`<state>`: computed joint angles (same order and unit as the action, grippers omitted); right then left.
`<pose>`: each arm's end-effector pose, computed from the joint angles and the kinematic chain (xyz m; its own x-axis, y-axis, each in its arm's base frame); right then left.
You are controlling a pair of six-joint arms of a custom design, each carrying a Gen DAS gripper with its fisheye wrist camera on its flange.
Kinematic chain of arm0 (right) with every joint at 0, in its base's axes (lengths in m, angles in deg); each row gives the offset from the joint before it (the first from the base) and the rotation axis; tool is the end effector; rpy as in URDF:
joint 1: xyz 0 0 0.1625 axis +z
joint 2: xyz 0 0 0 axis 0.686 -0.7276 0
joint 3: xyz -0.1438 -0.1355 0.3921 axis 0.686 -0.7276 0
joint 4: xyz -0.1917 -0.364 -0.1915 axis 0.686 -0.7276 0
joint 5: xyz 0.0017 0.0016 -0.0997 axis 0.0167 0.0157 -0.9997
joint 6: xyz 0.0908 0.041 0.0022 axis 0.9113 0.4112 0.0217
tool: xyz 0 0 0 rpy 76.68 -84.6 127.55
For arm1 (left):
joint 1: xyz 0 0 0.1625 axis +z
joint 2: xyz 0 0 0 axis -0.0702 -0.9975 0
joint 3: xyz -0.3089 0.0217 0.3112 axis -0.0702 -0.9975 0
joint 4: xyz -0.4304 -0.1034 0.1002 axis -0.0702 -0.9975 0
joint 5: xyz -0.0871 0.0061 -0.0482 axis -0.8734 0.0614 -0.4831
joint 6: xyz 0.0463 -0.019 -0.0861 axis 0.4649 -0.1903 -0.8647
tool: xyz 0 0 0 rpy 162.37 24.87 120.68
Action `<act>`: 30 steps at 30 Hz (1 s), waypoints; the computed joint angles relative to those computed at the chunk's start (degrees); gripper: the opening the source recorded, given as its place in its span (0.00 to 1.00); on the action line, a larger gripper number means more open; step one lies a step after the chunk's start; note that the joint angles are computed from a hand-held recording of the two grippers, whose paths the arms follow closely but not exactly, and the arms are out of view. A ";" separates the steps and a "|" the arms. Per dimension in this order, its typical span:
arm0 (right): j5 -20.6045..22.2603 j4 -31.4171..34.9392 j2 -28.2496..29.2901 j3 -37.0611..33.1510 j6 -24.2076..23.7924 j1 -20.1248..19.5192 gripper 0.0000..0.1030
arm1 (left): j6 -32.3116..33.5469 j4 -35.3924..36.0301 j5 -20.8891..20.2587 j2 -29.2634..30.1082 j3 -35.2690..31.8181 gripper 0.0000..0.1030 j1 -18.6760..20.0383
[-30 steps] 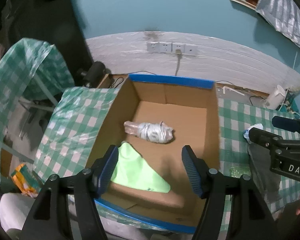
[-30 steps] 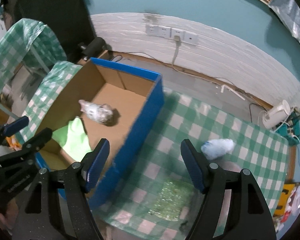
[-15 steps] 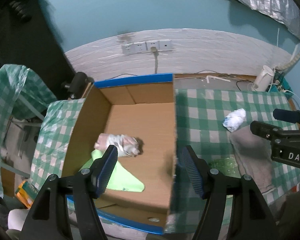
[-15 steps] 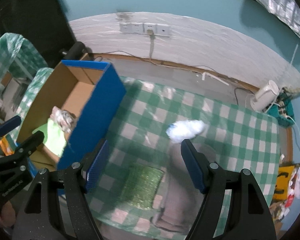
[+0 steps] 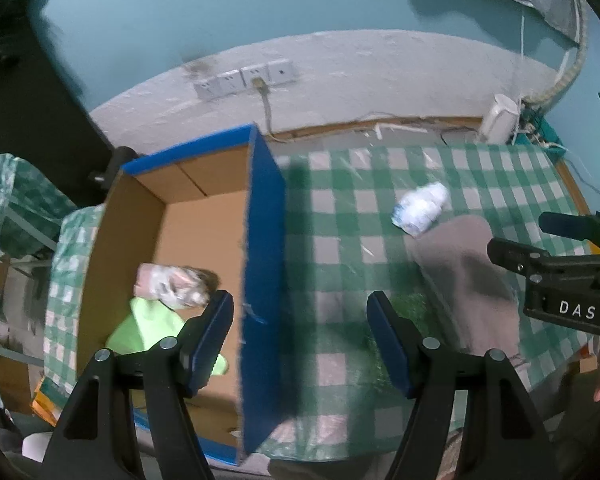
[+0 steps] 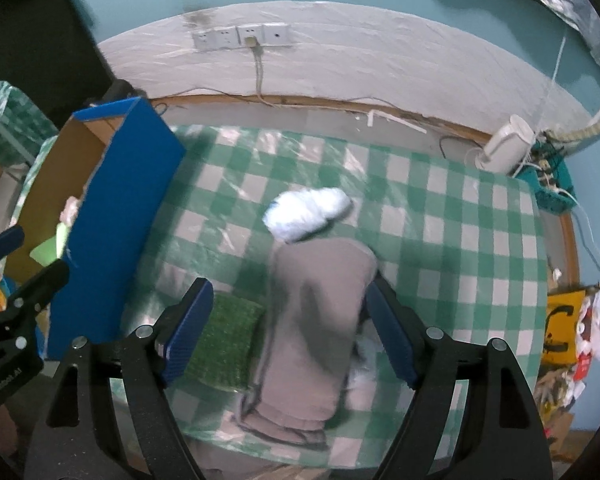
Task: Organize soft objects
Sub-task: 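Move both tools back over the grey sock and green mesh pad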
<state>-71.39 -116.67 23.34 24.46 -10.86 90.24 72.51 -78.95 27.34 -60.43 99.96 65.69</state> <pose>0.4013 -0.3432 -0.0670 -0.6772 0.4599 0.5744 0.0432 0.8041 -0.5930 -0.0129 -0.4295 0.3335 -0.4035 0.6972 -0.5926 0.7953 0.5874 0.1496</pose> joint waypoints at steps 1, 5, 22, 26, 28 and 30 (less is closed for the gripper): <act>0.14 -0.26 -0.22 0.57 0.33 -0.10 0.77 | -0.08 0.22 0.29 -0.01 0.51 0.69 -0.21; 1.58 -2.61 -0.72 3.15 1.34 -0.97 0.77 | -0.92 0.66 1.04 0.44 1.90 0.69 -0.53; 8.04 -11.50 2.81 6.95 -1.86 -5.50 0.77 | -3.47 -0.11 4.87 5.37 5.15 0.69 0.92; 8.52 -11.46 3.87 6.21 -3.44 -6.07 0.77 | -3.13 -0.67 5.77 6.20 5.41 0.69 1.63; 8.67 -10.94 4.33 5.83 -3.69 -6.36 0.77 | -2.92 -0.99 6.11 6.78 5.43 0.69 2.00; 8.82 -10.57 4.88 5.38 -4.28 -6.68 0.77 | -2.67 -1.41 6.38 7.28 5.46 0.69 2.36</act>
